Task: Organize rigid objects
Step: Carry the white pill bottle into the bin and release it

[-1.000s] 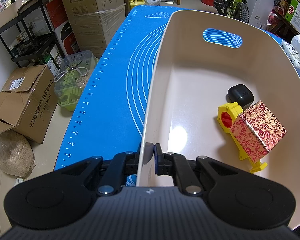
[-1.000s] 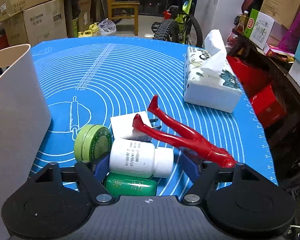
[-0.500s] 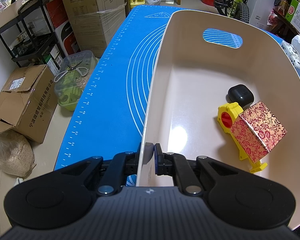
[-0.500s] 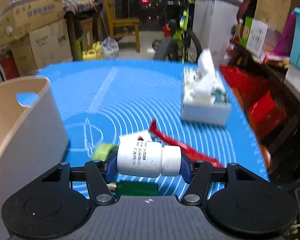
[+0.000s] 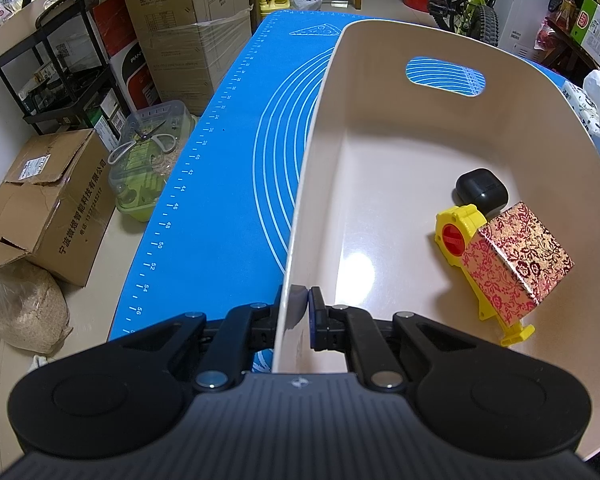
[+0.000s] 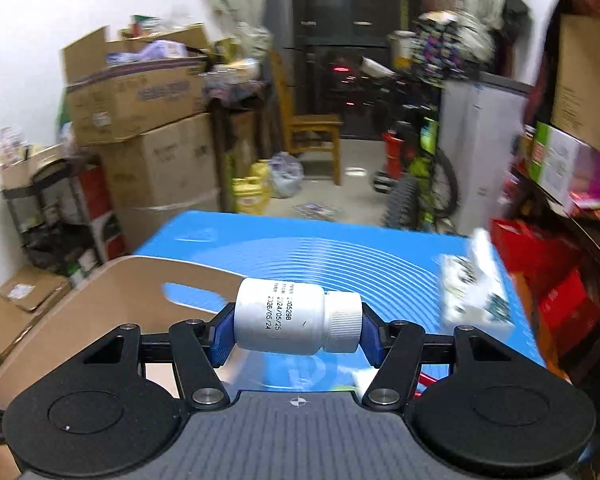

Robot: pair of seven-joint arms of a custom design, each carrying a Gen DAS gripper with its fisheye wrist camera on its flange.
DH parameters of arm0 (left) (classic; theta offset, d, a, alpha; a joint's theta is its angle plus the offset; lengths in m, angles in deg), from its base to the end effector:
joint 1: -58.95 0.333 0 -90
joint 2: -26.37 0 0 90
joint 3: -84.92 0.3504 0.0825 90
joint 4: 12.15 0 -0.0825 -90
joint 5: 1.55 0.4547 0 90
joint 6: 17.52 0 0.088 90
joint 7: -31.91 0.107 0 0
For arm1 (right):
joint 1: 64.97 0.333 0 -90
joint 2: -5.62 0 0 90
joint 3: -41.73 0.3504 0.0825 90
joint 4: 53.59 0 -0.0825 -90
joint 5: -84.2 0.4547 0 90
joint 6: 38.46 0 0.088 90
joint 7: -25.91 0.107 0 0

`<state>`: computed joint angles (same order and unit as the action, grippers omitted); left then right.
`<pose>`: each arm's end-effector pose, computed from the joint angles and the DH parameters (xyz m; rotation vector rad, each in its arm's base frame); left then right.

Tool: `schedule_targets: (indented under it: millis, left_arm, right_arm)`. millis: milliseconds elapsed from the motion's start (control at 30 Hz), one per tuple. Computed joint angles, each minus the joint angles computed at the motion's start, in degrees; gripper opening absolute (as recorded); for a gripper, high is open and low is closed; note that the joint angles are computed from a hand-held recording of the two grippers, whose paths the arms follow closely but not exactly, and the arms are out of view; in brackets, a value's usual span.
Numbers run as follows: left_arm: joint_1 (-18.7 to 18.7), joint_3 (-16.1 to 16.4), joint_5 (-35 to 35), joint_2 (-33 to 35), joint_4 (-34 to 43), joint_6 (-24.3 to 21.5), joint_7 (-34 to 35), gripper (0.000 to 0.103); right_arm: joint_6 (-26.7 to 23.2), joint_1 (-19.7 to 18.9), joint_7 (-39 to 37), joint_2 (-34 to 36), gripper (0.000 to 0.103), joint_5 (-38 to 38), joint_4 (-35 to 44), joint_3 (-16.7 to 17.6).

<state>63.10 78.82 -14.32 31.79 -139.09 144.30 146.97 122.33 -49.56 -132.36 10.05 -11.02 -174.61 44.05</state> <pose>0.6352 -0.0098 0.3781 -1.6515 2.1811 -0.5486 0.5865 0.2373 0.4007 -1.4754 1.7241 -0.9017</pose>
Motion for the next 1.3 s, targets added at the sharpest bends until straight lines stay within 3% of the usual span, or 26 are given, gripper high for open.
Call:
schedule_targets:
  millis: [167, 300, 567, 733, 933, 1033, 1167, 1300]
  left_arm:
    - [-0.01, -0.01, 0.09, -0.01, -0.02, 0.03, -0.08, 0.011]
    - [0.01, -0.03, -0.03, -0.01, -0.02, 0.01, 0.02, 0.011]
    - [0.01, -0.03, 0.00, 0.01, 0.00, 0.01, -0.02, 0.011]
    - [-0.03, -0.01, 0.14, 0.00, -0.01, 0.01, -0.17, 0.011]
    - [-0.29, 0.43, 1.92, 0.10, 0.18, -0.26, -1.86, 0.011]
    - [-0.28, 0.35, 2.56, 0.08, 0.11, -0.08, -2.30, 0.011]
    - [-0.07, 0.18, 2.04, 0.13, 0.08, -0.04, -1.84, 0.011]
    - [-0.13, 0.22, 2.50, 0.15, 0.18, -0.15, -2.25, 0.011]
  right_arm:
    - [3.80, 1.29, -11.53, 4.04, 0.064, 7.01, 4.72, 0.44]
    - [5.78, 3.14, -22.99, 7.82, 0.064, 17.09, 7.80, 0.00]
    - [0.00, 4.44, -50.87, 13.74, 0.064, 42.12, 12.07, 2.44]
    - [-4.45, 4.29, -63.51, 15.87, 0.065, 54.21, 13.86, 4.01]
    - [-6.36, 7.81, -67.98, 15.78, 0.069, 57.55, 14.38, 0.71]
    - [-3.62, 10.15, -65.79, 14.73, 0.082, 57.30, 12.91, -2.32]
    - [-0.05, 12.37, -60.06, 12.07, 0.084, 53.87, 10.20, -5.93]
    - [2.20, 13.44, -48.14, 8.68, 0.086, 44.13, 7.52, -9.02]
